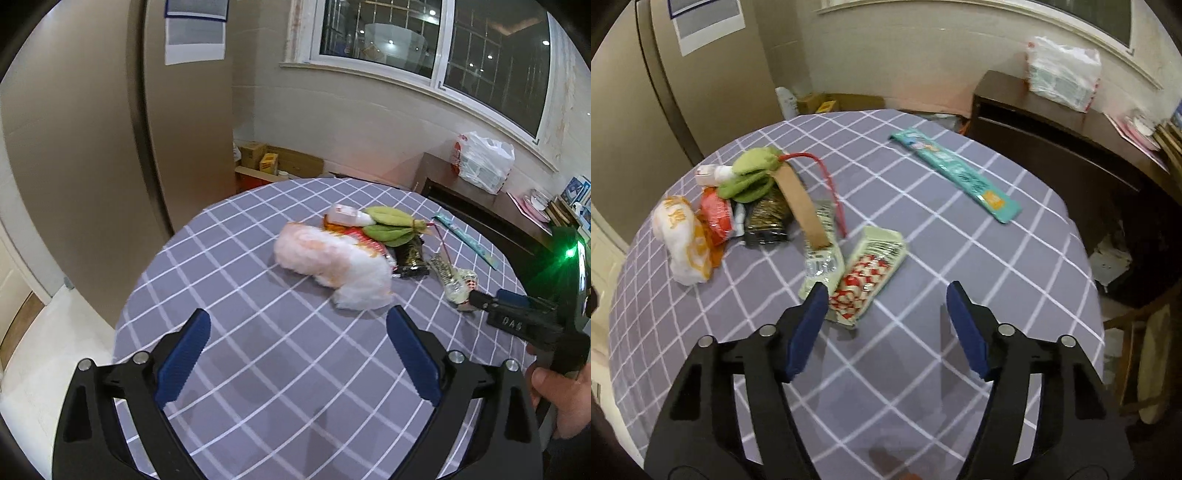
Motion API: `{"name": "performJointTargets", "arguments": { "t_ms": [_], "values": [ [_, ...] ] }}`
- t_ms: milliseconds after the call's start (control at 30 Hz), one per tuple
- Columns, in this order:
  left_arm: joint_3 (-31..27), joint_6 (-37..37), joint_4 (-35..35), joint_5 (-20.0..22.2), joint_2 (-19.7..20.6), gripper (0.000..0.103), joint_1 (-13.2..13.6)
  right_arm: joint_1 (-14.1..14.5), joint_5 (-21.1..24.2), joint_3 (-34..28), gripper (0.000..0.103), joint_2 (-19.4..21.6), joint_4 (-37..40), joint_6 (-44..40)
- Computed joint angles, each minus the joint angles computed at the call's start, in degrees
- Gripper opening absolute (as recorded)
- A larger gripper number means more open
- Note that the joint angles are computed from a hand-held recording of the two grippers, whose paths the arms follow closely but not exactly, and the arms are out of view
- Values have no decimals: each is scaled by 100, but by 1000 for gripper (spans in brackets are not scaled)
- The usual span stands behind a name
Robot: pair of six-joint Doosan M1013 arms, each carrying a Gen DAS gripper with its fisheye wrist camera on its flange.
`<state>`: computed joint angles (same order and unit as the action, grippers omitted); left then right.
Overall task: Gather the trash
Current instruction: 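Grasp the white plastic bag with the left tool while the right tool grasps the checkered wrapper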
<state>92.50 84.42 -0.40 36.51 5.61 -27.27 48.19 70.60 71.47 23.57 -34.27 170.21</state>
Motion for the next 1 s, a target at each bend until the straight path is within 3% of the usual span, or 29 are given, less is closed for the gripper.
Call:
{"name": "performJointTargets", "arguments": {
  "t_ms": [133, 200, 233, 433, 567, 600, 633, 733, 833, 900, 967, 1000],
  "values": [
    [-226, -128, 27, 104, 220, 94, -100, -4, 64, -133, 60, 130, 85, -226],
    [-401, -327, 197, 250, 386, 94, -182, 17, 14, -108, 35, 122, -3, -169],
    [-515, -468, 303, 343, 492, 95, -224, 25, 6, -73, 29, 99, -49, -79],
    [-1068, -1293, 794, 846, 992, 94, -387, 32, -167, 267, 25, -146, -77, 316],
    [-1275, -1273, 935, 1085, 1254, 94, -472, 54, -271, 387, 23, -238, -94, 384],
    [-1233, -945, 610, 1002, 1259, 89, -427, 59, -289, 392, 23, -242, -85, 373],
    [-1186, -686, 286, 946, 1244, 58, -373, 63, -357, 425, 23, -267, -74, 380],
    [-964, 95, -441, 889, 1092, 49, -180, 85, -504, 539, 22, -350, -64, 503],
    [-697, 694, -984, 720, 878, 47, 9, 99, -659, 644, 22, -439, -64, 659],
    [-510, 879, -979, 638, 706, 47, 85, 119, -667, 619, 22, -436, -114, 602],
    [-429, 940, -925, 625, 623, 52, 115, 111, -678, 567, 22, -405, -71, 501],
    [-427, 891, -827, 641, 614, 61, 115, 100, -636, 515, 22, -367, -24, 429]
  ]
}}
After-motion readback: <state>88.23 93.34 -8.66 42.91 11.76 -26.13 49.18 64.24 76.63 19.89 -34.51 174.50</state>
